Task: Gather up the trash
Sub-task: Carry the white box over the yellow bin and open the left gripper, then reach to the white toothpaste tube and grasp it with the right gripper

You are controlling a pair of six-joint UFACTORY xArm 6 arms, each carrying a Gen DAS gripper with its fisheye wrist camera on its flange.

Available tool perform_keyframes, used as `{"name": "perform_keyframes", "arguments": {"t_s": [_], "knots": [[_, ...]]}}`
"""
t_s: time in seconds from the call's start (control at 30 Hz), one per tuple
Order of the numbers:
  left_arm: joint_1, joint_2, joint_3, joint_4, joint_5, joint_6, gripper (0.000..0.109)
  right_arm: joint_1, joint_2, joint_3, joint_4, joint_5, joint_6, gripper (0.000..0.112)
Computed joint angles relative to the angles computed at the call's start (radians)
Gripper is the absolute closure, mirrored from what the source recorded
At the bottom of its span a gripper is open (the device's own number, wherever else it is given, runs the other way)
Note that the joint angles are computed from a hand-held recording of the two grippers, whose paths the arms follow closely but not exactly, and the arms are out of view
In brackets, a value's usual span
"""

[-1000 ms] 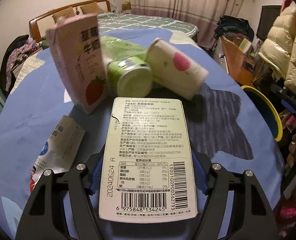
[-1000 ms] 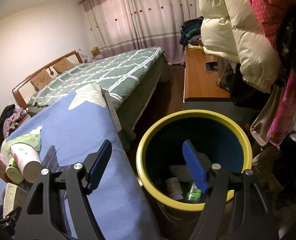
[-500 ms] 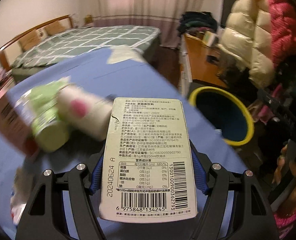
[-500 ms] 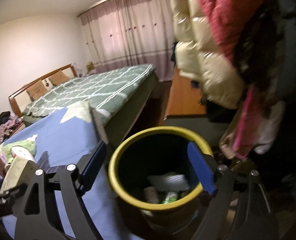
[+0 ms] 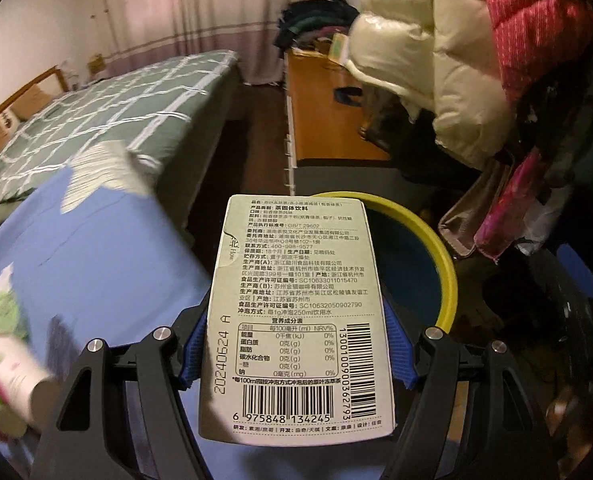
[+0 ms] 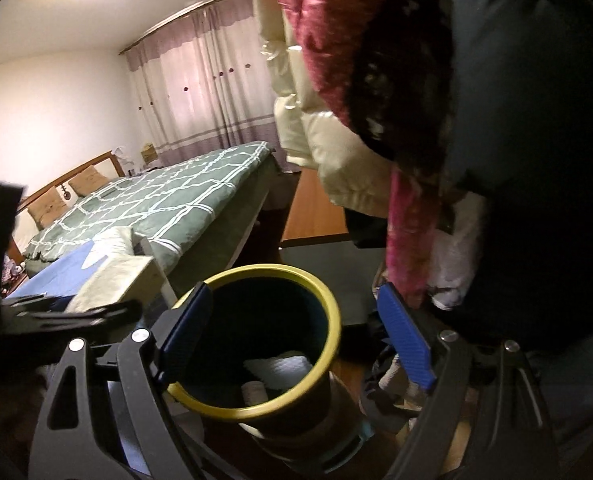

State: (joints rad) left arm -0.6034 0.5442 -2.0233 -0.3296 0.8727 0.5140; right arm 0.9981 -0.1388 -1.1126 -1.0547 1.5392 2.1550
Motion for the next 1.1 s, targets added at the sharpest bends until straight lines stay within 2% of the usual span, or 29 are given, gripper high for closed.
{"name": "perform_keyframes", "arguments": {"t_s": [0.13,0.2,0.23,0.33,0.4,0.57,0.73,0.9,1.1], "knots": [[-0.036,0.121,-0.167,0.046,0.059,-0.052,0.037,-0.012,-0.017,0.026,0.016,-0.021,0.014,0.031],[-0.038,0.164,-0.232,0.047,0.084,-0.071,0.032,-0.016,-0.015,0.028,0.021,-0.027,0.016,0.031],[-0.041,0.173,-0.244,0.049,0.078,-0.076,0.020,-0.018,-0.016,0.031,0.022,-0.031,0.017,0.031],[-0.041,0.148,-0.211,0.045,0.013,-0.101,0.017,-0.022,-0.011,0.026,0.022,-0.035,0.014,0.030],[-0.023,0.095,-0.149,0.000,-0.020,-0.088,0.017,-0.024,-0.008,0.022,0.019,-0.042,0.011,0.030],[0.030,-0.146,0.164,-0.091,-0.228,-0.027,0.016,-0.036,0.017,-0.003,0.003,-0.091,-0.016,0.030],[0.128,-0.354,0.403,-0.185,-0.346,0.037,0.013,-0.056,0.092,-0.081,-0.022,-0.179,-0.081,0.030],[0.242,-0.489,0.559,-0.178,-0.426,0.019,0.011,-0.070,0.187,-0.188,-0.042,-0.265,-0.151,0.030],[0.387,-0.591,0.700,-0.172,-0.476,0.002,0.011,-0.080,0.335,-0.364,-0.036,-0.373,-0.264,0.030]]}}
